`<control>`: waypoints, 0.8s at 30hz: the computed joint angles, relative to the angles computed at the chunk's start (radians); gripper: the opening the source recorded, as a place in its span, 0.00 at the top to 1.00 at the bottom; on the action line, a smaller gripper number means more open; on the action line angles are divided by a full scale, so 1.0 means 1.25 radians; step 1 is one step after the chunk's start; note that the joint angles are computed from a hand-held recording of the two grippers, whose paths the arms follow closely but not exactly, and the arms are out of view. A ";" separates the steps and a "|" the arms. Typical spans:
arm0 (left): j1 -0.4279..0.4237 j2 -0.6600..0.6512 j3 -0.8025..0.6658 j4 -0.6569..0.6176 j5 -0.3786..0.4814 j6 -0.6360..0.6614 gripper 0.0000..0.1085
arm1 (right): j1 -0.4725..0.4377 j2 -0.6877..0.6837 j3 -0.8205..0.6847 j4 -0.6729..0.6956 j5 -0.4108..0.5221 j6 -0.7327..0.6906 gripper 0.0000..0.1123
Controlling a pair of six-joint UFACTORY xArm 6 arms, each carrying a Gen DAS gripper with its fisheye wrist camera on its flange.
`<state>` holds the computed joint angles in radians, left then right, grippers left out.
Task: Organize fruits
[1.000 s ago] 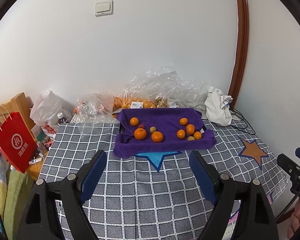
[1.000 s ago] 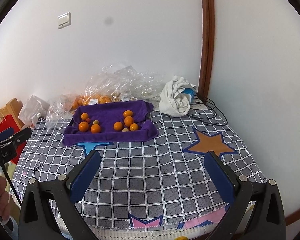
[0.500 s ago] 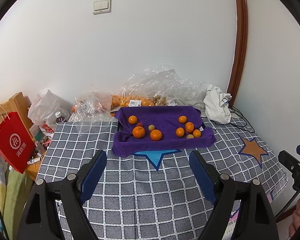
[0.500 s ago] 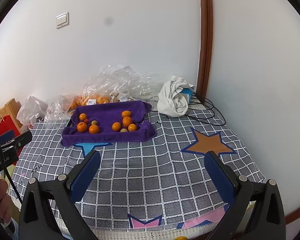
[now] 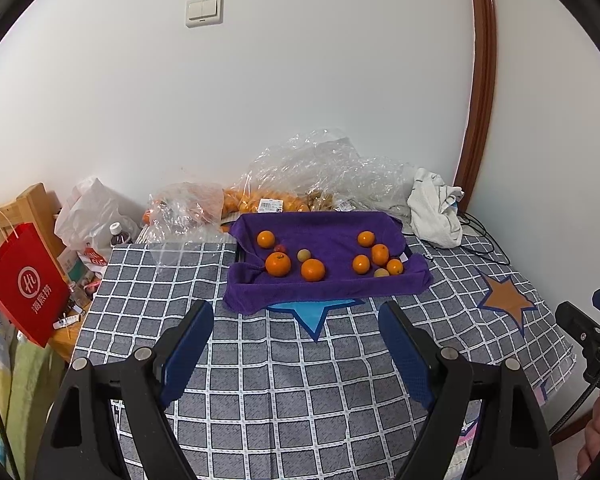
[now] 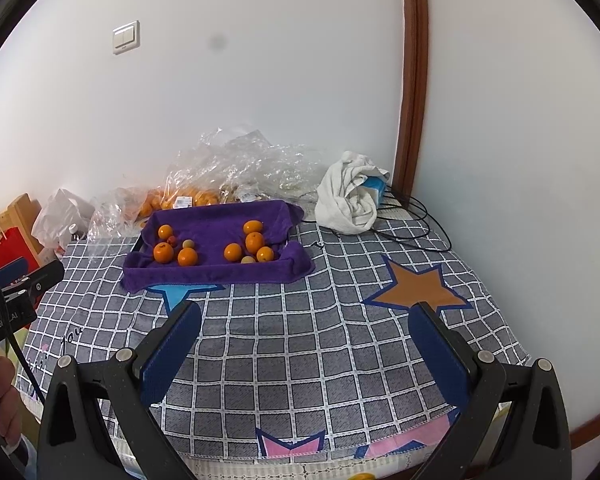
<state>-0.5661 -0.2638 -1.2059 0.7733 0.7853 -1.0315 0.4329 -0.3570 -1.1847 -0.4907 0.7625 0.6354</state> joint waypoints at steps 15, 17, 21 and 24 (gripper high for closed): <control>0.017 -0.003 0.018 -0.010 -0.025 0.023 0.23 | -0.004 0.012 -0.002 0.021 -0.016 -0.018 0.09; 0.020 -0.002 0.020 -0.011 -0.032 0.026 0.23 | 0.000 0.018 -0.007 0.019 -0.014 -0.016 0.09; 0.029 0.004 0.020 -0.019 -0.044 0.043 0.23 | 0.006 0.031 -0.018 0.017 -0.010 -0.014 0.09; 0.037 0.008 0.020 -0.026 -0.052 0.054 0.23 | 0.008 0.043 -0.026 0.027 -0.013 -0.019 0.09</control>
<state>-0.5193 -0.2532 -1.1814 0.7410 0.7199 -0.9636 0.4429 -0.3028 -1.2170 -0.4566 0.7465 0.6121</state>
